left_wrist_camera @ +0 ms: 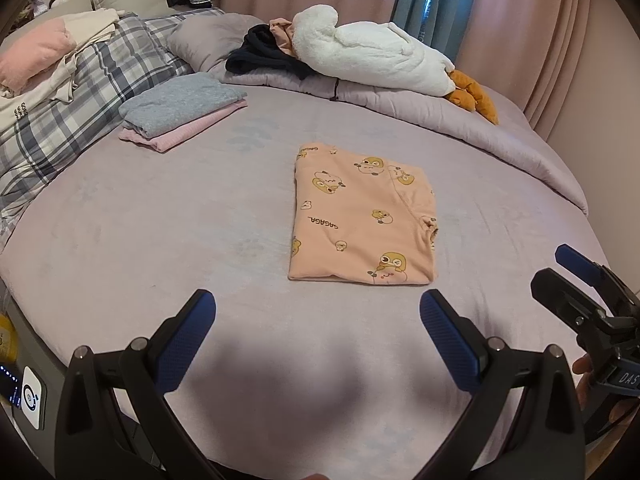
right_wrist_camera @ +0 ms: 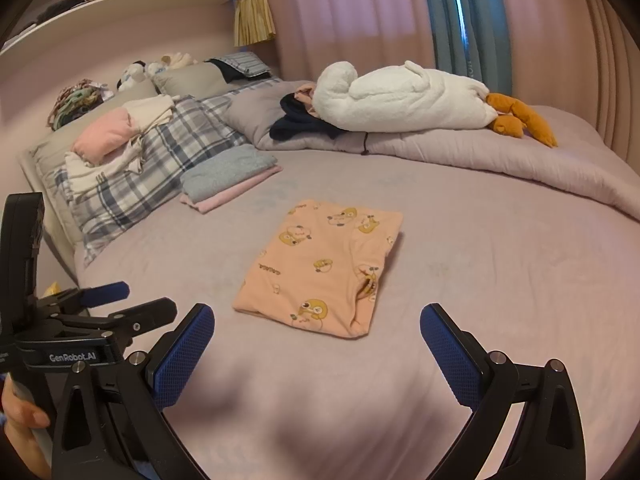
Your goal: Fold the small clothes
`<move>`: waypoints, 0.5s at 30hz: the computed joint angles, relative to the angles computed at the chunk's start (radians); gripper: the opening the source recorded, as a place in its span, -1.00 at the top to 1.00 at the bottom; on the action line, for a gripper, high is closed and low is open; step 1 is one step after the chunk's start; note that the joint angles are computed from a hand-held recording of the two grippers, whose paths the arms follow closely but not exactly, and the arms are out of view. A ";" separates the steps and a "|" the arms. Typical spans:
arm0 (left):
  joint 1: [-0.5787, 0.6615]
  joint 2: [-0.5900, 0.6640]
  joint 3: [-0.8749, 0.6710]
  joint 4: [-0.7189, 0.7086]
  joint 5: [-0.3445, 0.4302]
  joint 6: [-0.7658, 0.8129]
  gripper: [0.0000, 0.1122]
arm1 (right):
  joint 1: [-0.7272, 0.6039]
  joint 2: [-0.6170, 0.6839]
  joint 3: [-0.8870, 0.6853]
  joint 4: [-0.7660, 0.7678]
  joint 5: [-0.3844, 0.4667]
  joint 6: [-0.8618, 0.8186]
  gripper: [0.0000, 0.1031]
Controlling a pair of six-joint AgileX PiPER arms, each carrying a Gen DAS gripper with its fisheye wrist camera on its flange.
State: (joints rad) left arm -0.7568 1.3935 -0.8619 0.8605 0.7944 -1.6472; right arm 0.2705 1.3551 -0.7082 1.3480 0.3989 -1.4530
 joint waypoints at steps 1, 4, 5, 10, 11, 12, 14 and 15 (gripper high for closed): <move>0.000 -0.001 0.001 -0.001 0.000 0.001 -0.82 | -0.001 0.004 -0.004 -0.003 0.002 0.000 -0.98; 0.000 0.003 -0.002 0.000 0.003 0.002 -0.82 | -0.002 0.006 -0.009 -0.010 0.005 0.006 -0.98; 0.002 0.003 -0.001 -0.001 0.001 0.003 -0.82 | -0.001 0.006 -0.011 -0.011 0.005 0.007 -0.98; 0.005 0.004 0.000 -0.003 -0.003 0.005 -0.82 | -0.003 0.008 -0.014 -0.016 0.008 0.009 -0.98; 0.004 0.006 -0.001 -0.002 -0.001 0.004 -0.82 | -0.001 0.008 -0.014 -0.018 0.006 0.011 -0.98; 0.001 0.008 -0.003 0.000 0.002 0.000 -0.82 | 0.000 0.008 -0.014 -0.019 0.004 0.013 -0.98; 0.000 0.009 -0.003 0.002 0.004 0.000 -0.82 | -0.001 0.007 -0.013 -0.016 0.005 0.011 -0.98; 0.004 0.008 0.000 0.000 0.000 0.004 -0.82 | -0.002 0.007 -0.012 -0.016 0.006 0.010 -0.98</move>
State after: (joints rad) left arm -0.7532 1.4015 -0.8619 0.8605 0.7943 -1.6429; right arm 0.2688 1.3620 -0.7204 1.3322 0.4049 -1.4432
